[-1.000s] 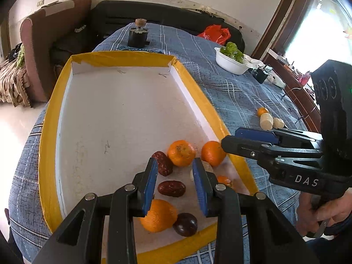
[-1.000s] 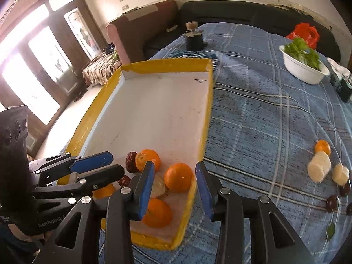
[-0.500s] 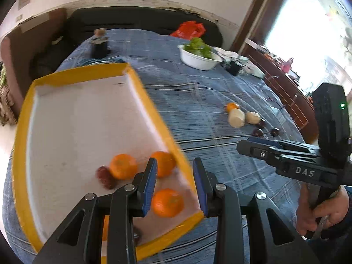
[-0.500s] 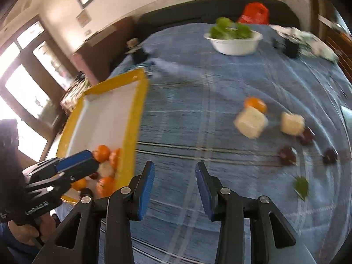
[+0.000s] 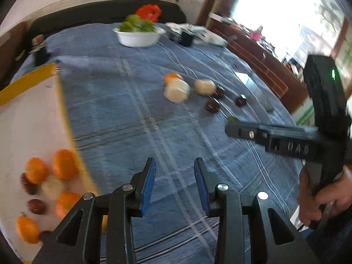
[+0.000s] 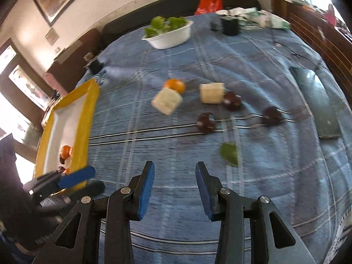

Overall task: Organize fruits
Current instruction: 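Move both tools back over the fruit and grasp a dark plum with the right tool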

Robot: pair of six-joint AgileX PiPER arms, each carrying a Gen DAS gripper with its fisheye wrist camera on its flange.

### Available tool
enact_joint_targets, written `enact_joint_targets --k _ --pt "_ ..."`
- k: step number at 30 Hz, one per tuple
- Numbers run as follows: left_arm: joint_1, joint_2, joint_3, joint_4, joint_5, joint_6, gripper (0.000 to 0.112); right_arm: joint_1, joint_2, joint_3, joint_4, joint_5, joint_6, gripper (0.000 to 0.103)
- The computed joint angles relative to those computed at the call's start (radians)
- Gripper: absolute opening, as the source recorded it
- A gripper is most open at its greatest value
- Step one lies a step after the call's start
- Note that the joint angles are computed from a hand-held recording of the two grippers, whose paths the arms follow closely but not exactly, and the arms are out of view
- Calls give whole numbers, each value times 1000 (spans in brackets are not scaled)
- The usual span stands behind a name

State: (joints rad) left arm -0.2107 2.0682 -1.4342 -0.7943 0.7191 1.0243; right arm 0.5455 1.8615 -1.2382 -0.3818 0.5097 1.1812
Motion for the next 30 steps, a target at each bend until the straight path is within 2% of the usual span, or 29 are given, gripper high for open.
enact_joint_targets --k 10,12,15,16,17,23,30 --pt "-87 51 39 4 -116 -2 36 -63 -75 120 -4 -19 4 42" --pt "-93 47 63 -40 -153 47 37 -76 -67 106 12 -18 -34 42" --pt "-106 26 137 -164 -224 221 44 -99 -36 63 45 -9 -115 42" --pt "-123 14 165 -178 -268 261 45 -104 -23 48 54 -5 -135 42" --pt "-130 9 170 -169 -281 261 47 -115 -4 28 75 -2 -170 42" --pt "-124 9 171 -177 -268 277 51 -149 94 -92 127 12 -300 42" --pt "-132 11 169 -166 -272 272 53 -167 217 -258 189 92 -432 41"
